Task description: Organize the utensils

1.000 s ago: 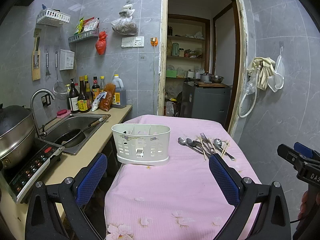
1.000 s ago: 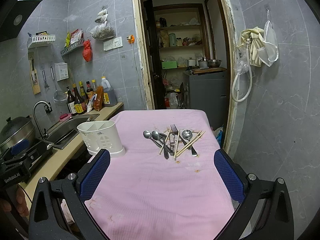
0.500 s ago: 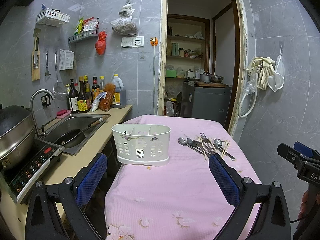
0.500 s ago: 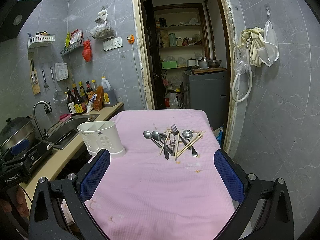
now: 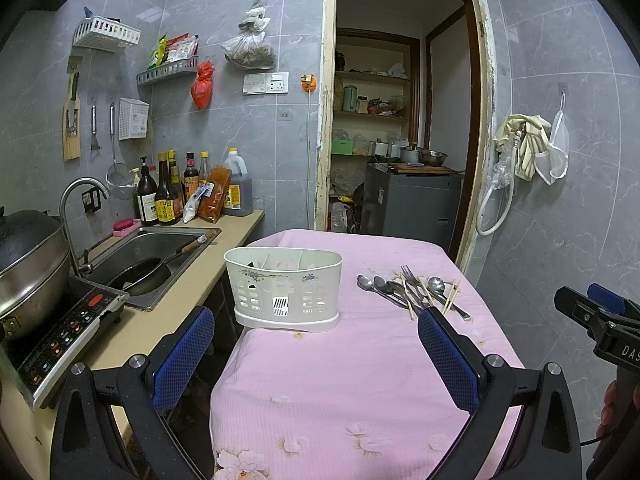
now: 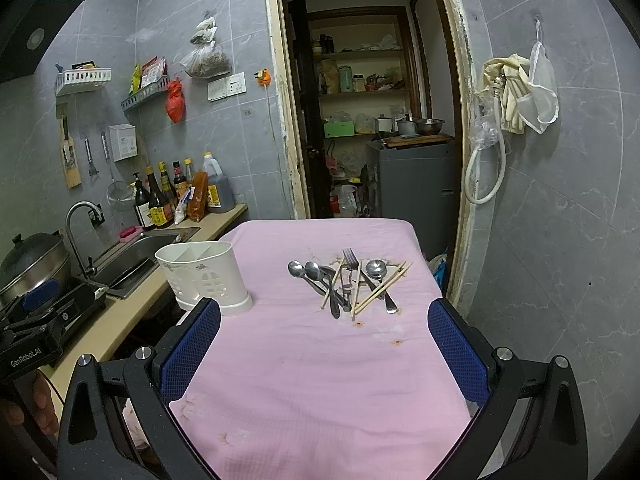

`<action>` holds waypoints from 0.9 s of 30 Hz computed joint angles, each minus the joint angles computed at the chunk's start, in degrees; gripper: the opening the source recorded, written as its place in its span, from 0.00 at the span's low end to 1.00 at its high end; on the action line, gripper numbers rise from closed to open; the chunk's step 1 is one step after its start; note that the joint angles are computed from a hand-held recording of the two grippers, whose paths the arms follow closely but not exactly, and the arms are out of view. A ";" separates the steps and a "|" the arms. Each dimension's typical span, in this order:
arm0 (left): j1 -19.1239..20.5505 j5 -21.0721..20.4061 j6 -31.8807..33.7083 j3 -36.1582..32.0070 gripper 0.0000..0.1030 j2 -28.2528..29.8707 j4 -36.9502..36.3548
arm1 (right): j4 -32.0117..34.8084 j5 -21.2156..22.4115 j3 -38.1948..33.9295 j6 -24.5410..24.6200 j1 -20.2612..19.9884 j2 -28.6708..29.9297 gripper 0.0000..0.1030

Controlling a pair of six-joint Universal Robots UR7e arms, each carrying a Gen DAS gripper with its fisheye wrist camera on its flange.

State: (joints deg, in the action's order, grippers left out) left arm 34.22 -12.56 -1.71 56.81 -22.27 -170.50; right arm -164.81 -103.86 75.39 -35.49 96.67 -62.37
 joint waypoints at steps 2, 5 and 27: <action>0.00 0.00 0.00 0.00 1.00 0.00 0.00 | 0.10 -0.04 -0.07 -0.02 -0.01 -0.03 0.99; 0.00 0.00 0.06 0.00 1.00 0.00 -0.05 | 0.09 -0.09 -0.06 0.02 0.02 -0.01 0.99; 2.78 -5.25 11.30 -7.40 1.00 2.96 -5.24 | -7.54 -0.79 0.81 1.08 0.98 2.95 0.99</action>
